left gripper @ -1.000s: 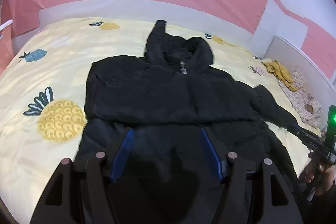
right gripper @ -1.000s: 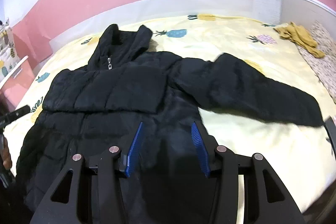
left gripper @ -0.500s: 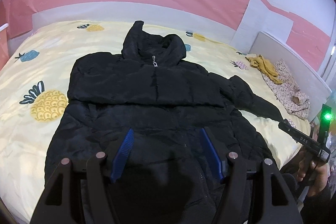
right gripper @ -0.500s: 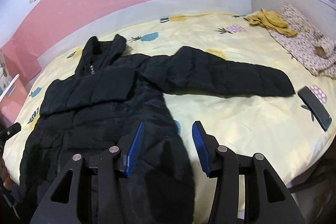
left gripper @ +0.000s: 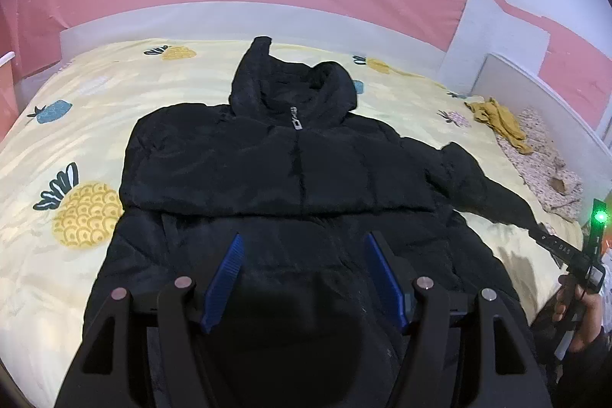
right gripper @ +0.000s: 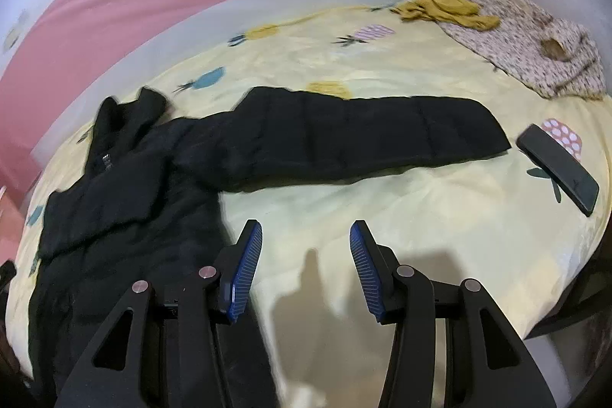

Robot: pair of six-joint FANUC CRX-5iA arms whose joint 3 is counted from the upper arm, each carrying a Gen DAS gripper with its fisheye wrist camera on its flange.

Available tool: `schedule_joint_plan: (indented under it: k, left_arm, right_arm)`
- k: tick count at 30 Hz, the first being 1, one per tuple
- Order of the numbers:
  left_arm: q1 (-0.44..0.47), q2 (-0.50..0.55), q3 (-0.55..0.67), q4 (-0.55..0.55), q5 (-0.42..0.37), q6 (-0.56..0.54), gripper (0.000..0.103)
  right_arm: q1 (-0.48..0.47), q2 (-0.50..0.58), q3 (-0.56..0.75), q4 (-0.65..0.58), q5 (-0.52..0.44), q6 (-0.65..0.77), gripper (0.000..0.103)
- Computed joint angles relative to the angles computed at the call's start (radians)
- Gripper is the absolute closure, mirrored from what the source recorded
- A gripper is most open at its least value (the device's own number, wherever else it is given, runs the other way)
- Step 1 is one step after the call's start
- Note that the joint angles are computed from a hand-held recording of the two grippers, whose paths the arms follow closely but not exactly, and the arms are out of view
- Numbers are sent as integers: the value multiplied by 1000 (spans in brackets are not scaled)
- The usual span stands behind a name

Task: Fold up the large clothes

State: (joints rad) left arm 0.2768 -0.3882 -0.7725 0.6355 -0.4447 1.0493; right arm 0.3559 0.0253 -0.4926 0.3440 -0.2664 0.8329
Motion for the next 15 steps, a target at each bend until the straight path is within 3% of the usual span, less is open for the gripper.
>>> schedule_joint_plan:
  k: [8, 12, 15]
  left_arm:
    - [13, 118, 62, -43, 59, 17, 35]
    - [21, 174, 93, -64, 72, 33, 35]
    - [22, 200, 98, -57, 81, 28, 35]
  right_arm:
    - [-110, 180, 189, -181, -92, 104, 54]
    - [-183, 278, 339, -419, -177, 262, 54]
    - [-230, 306, 397, -575, -168, 361, 54]
